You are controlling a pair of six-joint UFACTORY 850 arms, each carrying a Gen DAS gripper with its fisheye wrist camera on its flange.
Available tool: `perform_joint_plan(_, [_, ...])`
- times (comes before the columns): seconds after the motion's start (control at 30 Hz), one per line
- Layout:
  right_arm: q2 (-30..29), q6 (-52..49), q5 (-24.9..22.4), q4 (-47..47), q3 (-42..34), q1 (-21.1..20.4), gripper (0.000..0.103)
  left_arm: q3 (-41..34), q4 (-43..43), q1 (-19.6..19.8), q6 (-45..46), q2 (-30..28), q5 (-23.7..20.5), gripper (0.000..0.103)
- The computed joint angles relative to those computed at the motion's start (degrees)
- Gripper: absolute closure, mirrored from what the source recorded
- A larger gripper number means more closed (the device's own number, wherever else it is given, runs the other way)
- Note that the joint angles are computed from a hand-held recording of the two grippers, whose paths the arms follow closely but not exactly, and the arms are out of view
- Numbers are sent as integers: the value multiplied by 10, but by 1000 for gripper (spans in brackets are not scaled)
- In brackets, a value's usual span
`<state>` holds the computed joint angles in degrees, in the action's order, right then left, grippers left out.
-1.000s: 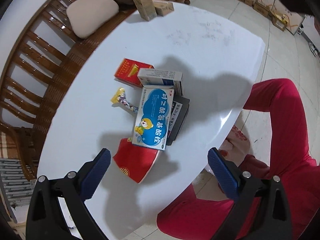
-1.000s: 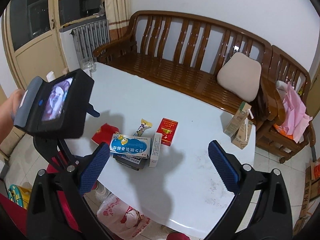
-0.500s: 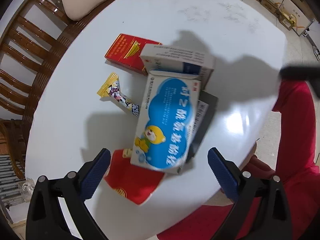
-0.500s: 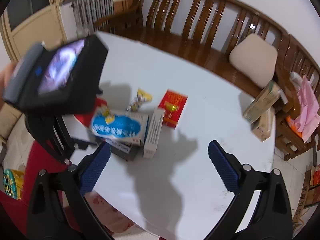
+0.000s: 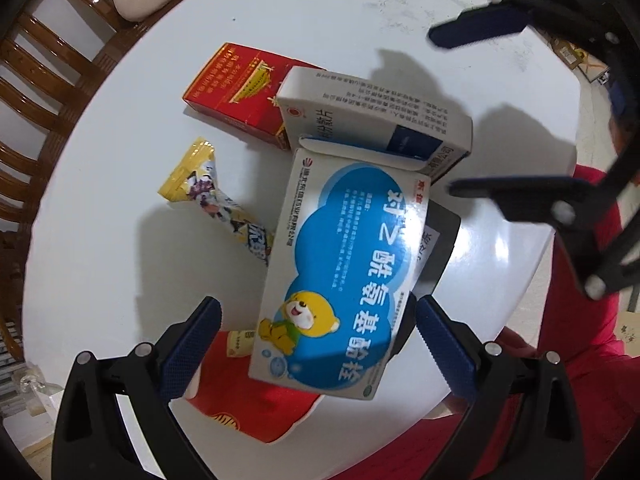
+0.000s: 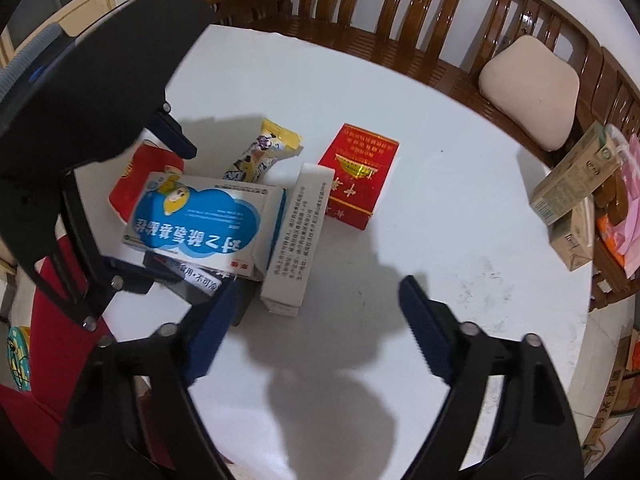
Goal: Collect trash
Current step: 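Grasp the blue-white medicine box with the left tool while the right tool grasps a white box, then lift both held boxes off the table and carry them down to the bag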
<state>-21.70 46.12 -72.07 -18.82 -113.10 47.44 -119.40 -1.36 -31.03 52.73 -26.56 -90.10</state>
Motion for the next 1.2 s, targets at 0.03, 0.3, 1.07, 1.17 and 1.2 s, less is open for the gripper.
perform_joint_plan(0.03, [2,0,7,6,6,-3,30,-4,-5,1,1,-3,-6,8])
perform_joint_plan(0.3, [4,-9,22,20,23,-9,52,-27,-30,2,-4,-21,-34,16])
perform_joint_plan(1.07, [10,64,-25,-13,31,4,83,-15,-26,9,-128,-1,3,42])
perform_joint_plan(1.17, [16,74,-34,-23,32,7,83,-15,-33,15,-143,4,3,42])
perform_joint_plan(1.2, [16,78,-42,-29,29,9,83,-15,-33,18,-147,6,5,42])
